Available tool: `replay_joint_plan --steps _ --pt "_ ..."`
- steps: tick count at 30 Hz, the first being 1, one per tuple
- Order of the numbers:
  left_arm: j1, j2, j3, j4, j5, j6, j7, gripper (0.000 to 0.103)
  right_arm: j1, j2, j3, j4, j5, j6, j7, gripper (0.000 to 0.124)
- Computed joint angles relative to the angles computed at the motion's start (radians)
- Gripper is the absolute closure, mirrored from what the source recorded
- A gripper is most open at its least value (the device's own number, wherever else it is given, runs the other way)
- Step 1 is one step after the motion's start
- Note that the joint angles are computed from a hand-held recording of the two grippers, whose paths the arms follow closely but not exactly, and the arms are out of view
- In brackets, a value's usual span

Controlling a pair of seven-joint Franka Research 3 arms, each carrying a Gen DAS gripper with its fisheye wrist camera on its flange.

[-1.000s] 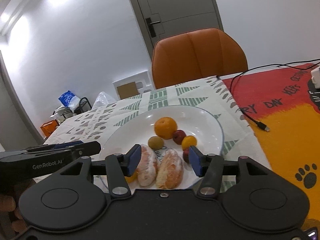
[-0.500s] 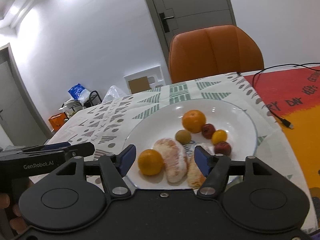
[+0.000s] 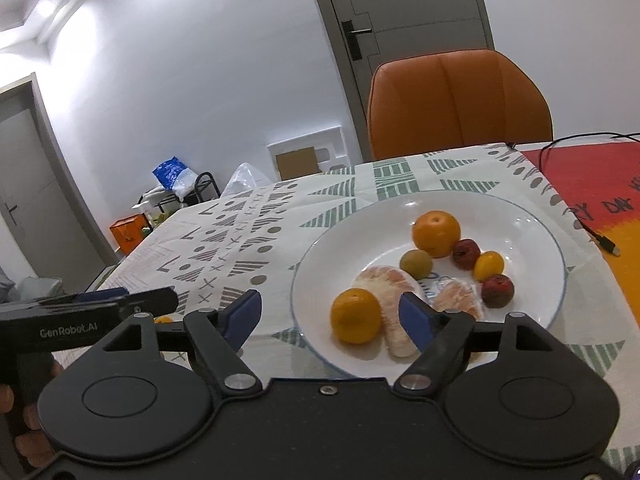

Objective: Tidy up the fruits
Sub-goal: 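Lower the orange into the white plate and open the left gripper, then move both open grippers back to the last loose fruit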

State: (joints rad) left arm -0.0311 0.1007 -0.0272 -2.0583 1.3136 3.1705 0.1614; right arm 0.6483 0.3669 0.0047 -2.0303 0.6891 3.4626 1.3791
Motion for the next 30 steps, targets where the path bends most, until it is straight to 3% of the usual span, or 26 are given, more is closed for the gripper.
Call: replay_joint_plan --steps 11,18,21,24,28,30 --pt "0.046 -0.04 -0.008 -0.056 0.128 0.004 -0.144 0.025 0.044 0.015 -0.02 0.02 -0.019 -0.031 -0.001 0.048" --pt "0.073 -0.041 -0.016 -0.062 0.222 0.021 -0.244 0.025 0.1 0.024 -0.067 0.034 -0.013 -0.049 -0.009 0.046" --pt "0.08 -0.034 -0.021 -0.054 0.266 0.025 -0.288 0.025 0.077 0.022 -0.039 0.034 -0.034 -0.049 0.007 0.046" --pt "0.088 -0.024 -0.025 -0.05 0.265 0.035 -0.297 0.026 0.128 0.026 -0.088 0.042 -0.021 -0.06 -0.002 0.045" --pt "0.092 -0.004 -0.024 -0.036 0.288 0.052 -0.322 0.031 0.181 0.037 -0.143 0.059 -0.013 -0.084 0.0 0.045" --pt "0.097 0.004 -0.026 -0.03 0.301 0.062 -0.337 0.044 0.209 0.044 -0.174 0.067 -0.018 -0.095 0.007 0.045"
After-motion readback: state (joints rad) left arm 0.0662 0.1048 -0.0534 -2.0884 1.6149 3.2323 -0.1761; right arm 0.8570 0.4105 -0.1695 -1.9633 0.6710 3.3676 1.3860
